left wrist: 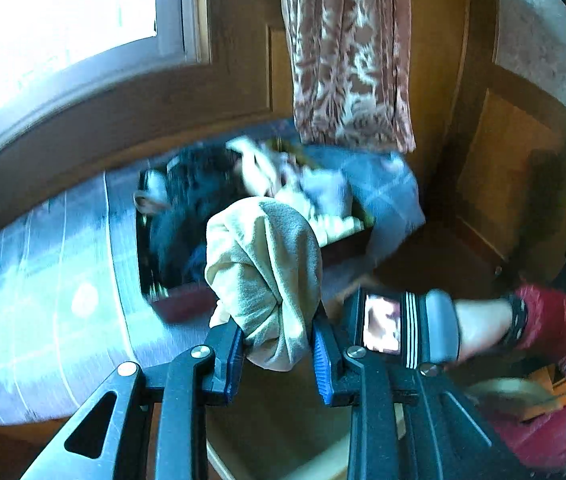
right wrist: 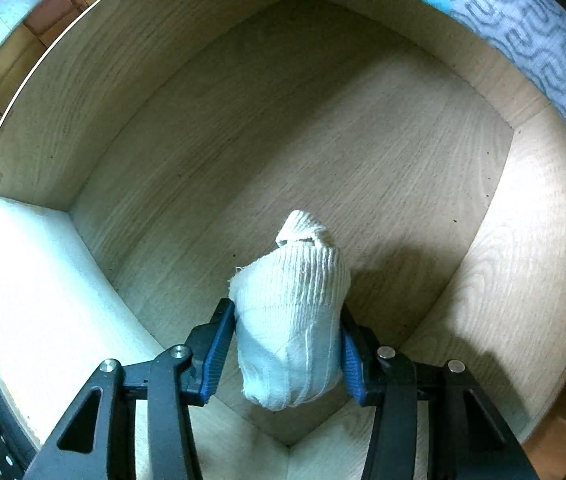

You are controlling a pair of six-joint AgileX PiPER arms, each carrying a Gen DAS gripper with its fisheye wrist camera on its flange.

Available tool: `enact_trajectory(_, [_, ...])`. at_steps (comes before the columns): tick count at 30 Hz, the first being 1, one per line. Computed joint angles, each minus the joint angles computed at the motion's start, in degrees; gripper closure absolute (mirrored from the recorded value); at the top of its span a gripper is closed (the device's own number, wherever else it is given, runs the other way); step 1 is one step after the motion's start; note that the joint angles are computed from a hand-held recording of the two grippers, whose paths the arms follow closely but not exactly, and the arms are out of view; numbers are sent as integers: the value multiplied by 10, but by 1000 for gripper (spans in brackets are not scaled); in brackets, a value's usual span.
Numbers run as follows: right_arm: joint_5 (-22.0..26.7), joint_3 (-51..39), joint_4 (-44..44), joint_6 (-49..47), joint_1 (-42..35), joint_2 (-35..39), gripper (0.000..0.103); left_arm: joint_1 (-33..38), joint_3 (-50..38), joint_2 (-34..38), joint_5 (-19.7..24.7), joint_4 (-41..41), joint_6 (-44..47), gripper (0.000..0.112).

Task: Take underwear out of drawer
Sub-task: 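Lower the beige cloth into the tin box and open the left gripper, then move the open left tool back down to the drawer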

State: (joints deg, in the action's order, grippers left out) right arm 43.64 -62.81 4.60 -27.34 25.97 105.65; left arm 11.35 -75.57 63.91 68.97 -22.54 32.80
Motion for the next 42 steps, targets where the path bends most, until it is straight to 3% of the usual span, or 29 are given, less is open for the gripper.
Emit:
enact_trajectory(9, [-8,3,16,-24,-13,4,54,-72,-88,83,-50,26,-72,84])
enact_trajectory(21, [19,-12,40,-56,-30,-6,54,-124,-150,198,-137,46,-120,83])
enact_trajectory(25, [24,-16,37,-51,-27,-6,54,-136,-168,242,-149,76,-150,83])
enact_trajectory(29, [22,-15,37,-50,-27,-6,54,-125,-199,296,-133,63,-170,83])
enact_trajectory(35, [26,-16,39,-48,-24,-10,54,-151,-213,345,-128,138,-212,82])
enact_trajectory(42, [26,-16,34,-42,-20,-9,54,-156,-177,339,-130,136,-201,69])
